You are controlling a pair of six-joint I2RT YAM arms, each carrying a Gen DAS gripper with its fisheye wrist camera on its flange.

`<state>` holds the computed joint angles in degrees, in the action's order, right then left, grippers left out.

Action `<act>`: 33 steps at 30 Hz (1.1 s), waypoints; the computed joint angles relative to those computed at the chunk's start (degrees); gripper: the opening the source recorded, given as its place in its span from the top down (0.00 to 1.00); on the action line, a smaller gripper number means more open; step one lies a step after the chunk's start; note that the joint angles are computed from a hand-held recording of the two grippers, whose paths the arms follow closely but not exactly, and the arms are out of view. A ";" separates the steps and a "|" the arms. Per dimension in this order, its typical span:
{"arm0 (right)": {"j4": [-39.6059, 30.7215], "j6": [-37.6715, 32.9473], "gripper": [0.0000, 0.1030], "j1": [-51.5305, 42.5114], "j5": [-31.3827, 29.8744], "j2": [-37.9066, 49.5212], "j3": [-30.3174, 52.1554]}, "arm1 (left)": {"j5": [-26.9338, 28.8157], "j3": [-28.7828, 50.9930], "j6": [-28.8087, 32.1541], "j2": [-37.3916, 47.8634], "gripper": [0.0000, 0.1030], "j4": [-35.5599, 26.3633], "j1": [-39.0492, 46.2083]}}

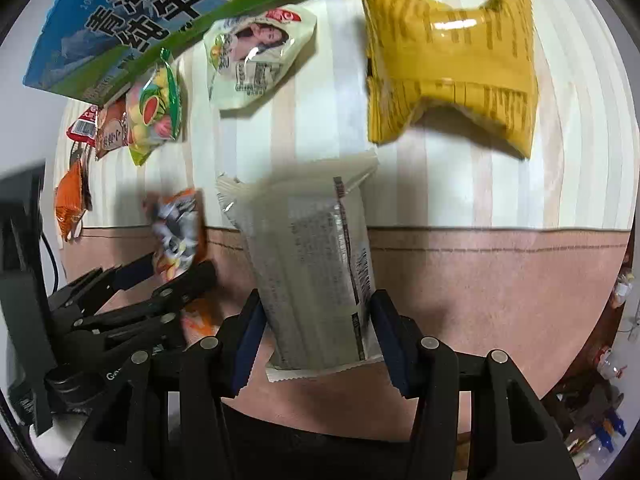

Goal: Organize snacks
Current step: 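Grasp the panda-print packet with left tool while right grasps white bread bag, then place both packets into the cardboard box and open both tools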

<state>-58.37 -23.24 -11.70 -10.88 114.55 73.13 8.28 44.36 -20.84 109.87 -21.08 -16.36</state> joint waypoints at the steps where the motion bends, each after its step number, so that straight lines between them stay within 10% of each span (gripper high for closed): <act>1: 0.76 0.42 0.43 0.65 0.65 -0.48 -0.53 | -0.73 0.49 -0.41 0.71 0.39 0.21 -0.86; 18: 10.14 0.98 0.44 2.24 1.88 -1.15 -4.18 | -1.51 -4.19 -0.71 -6.15 0.47 1.73 0.96; 26: -1.72 -3.10 0.44 -0.27 -6.65 -6.70 3.87 | -0.82 -1.26 1.13 -25.83 0.47 -11.47 2.98; 33: -19.79 -4.47 0.44 -2.49 -17.22 -2.22 31.03 | 4.78 18.00 4.61 -29.68 0.47 -24.19 8.32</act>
<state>-78.16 -27.71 -14.20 -28.10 112.32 104.16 13.05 62.36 -16.22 80.20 -45.27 -8.04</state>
